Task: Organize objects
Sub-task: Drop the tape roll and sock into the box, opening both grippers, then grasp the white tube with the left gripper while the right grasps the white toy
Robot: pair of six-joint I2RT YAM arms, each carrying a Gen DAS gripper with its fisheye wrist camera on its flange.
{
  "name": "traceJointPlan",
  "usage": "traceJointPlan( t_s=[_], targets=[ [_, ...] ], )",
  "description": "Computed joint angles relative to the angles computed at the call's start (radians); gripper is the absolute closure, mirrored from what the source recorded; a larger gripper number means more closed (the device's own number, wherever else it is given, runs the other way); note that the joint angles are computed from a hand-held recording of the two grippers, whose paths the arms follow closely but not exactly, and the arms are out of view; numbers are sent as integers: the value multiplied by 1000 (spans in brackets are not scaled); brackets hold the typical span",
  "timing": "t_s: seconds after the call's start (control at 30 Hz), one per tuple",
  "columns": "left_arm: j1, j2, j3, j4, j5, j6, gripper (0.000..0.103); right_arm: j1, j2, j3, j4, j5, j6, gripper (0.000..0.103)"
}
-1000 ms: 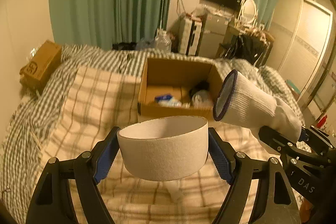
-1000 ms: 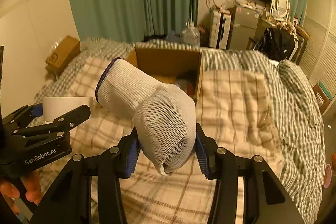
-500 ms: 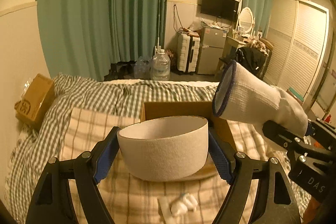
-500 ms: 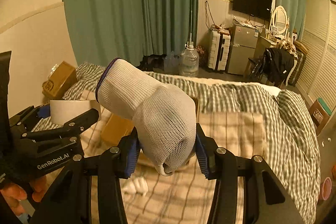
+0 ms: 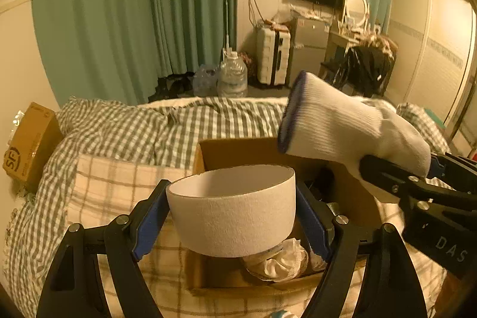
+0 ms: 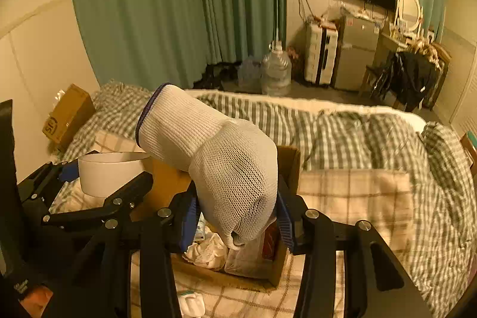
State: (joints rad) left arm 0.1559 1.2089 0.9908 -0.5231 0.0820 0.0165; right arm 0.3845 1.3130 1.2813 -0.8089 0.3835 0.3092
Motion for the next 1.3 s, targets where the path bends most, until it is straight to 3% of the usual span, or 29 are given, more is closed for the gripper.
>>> traceJointPlan(
  t_s=[0.23, 0.33, 0.37, 0.4, 0.47, 0.7, 0.87, 1.07, 1.2, 1.3],
  targets=[
    [-24, 39, -28, 42, -8, -13, 21, -70, 14, -67, 77, -67, -19, 59],
    [-20, 36, -29, 33, 10, -15, 18, -93, 0, -80, 99, -126, 2, 50],
    [-20, 32, -27, 26, 6, -18, 15, -96, -5, -79, 99, -134, 8, 41],
    [-23, 25, -25, 18, -7, -24, 5, -93, -20, -82, 102, -127, 15, 36],
    [-23, -16, -30, 12, -27, -37, 0, -80, -43, -75, 96, -100, 23, 30],
    [7, -134, 33, -137, -16, -18, 0, 20, -131, 28, -72, 21, 60, 25],
    [73, -243, 68, -272, 23, -21, 0, 182, -194, 108, -254, 203, 141, 25],
    [183, -381, 14, -367, 89, 9, 0, 442, -235, 147, -514, 410, 386, 24],
    [187, -449, -79, -377, 62, 29, 0, 554, -258, 81, -611, 456, 557, 24],
    [176, -490, -180, -371, 39, 27, 0, 575, -294, -27, -609, 439, 627, 24]
  ],
)
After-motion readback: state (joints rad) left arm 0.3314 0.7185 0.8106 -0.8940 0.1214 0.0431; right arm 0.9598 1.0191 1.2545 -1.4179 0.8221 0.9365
